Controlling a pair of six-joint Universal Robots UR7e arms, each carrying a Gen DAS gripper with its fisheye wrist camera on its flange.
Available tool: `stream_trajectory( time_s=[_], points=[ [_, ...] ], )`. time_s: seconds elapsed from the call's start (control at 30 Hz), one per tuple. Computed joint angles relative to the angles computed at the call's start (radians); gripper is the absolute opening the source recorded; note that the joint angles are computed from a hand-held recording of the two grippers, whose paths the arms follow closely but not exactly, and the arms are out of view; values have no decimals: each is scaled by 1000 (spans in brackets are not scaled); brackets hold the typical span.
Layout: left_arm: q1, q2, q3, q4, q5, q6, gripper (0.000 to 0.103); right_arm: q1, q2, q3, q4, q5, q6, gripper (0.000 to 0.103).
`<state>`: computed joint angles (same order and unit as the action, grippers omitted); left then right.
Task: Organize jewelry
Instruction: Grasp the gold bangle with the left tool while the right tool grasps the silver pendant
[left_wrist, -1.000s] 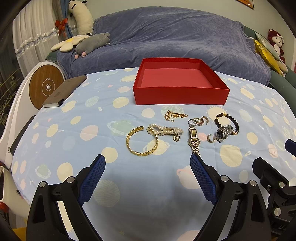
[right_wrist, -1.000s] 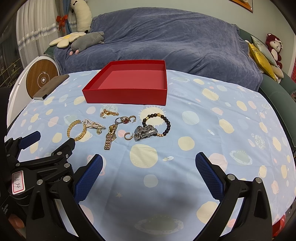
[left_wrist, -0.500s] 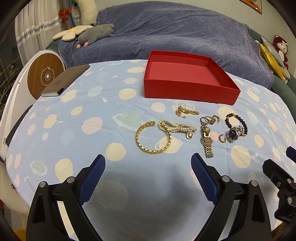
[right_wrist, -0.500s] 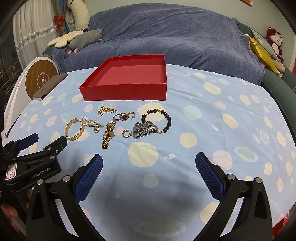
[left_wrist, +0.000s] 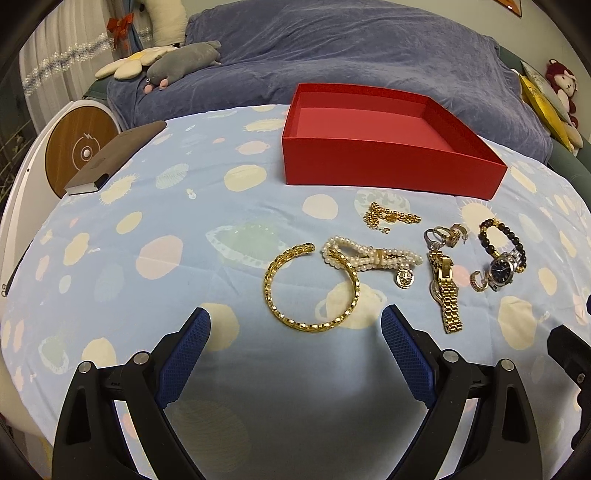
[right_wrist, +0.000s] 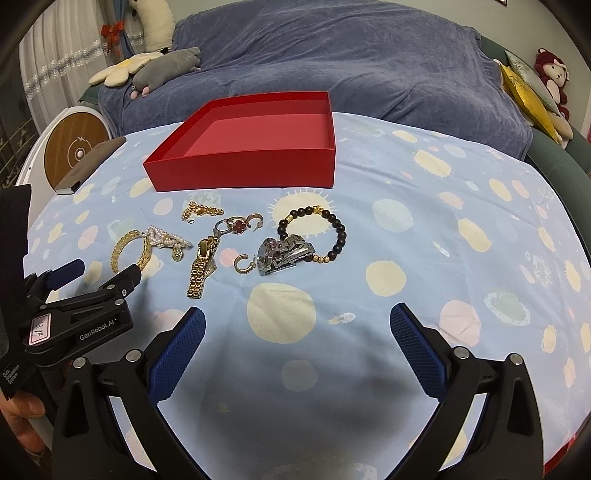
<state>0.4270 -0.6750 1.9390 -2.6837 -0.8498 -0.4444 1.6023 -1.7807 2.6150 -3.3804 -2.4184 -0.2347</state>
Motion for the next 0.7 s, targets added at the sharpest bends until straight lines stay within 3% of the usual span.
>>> stream_trajectory(
  time_s=[0.13,0.23,0.37,0.7],
  points=[
    [17,24,-24,12,4,-8,91,-26,0,-4,-1,18,-5,98],
    [25,29,-26,-10,-14,5,79,-38,2,-5,-1,28,-8,98],
    [27,30,-29,-36,-38,36,56,-46,2,-11,5,41,-9,98],
    [19,-7,-14,-80,-79,43,55,-65,7,-21,-4,85,-11,97]
  ],
)
